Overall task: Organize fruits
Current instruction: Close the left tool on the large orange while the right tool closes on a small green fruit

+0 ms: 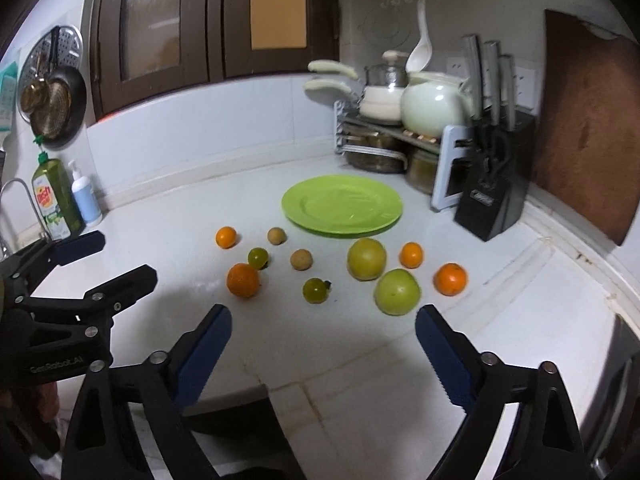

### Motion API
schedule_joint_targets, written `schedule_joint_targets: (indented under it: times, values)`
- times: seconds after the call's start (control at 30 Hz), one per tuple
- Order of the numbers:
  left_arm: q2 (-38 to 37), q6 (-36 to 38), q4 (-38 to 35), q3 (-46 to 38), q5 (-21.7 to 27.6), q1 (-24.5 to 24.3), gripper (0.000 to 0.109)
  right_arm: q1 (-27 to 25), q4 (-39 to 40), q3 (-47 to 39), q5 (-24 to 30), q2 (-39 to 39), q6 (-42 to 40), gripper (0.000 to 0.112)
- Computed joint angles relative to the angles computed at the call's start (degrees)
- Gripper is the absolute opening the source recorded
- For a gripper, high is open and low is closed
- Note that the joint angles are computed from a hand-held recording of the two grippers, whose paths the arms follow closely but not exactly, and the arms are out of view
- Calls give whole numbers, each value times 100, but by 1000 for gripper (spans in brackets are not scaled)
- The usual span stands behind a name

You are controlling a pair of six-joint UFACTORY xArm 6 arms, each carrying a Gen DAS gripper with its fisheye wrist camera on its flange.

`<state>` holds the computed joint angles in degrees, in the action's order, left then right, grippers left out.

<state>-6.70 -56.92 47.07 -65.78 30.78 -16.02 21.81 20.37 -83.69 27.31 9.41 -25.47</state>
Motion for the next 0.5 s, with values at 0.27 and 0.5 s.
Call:
schedule_joint_targets:
  times: [0.27, 0.5]
  values:
    - [750, 1449, -1108, -369, -639, 426, 74, 25, -155, -1380, 921, 1175, 360, 73]
    - [1313, 3317, -2783, -653, -967, 582, 66, 52, -534, -2417, 1555, 2005, 937, 61]
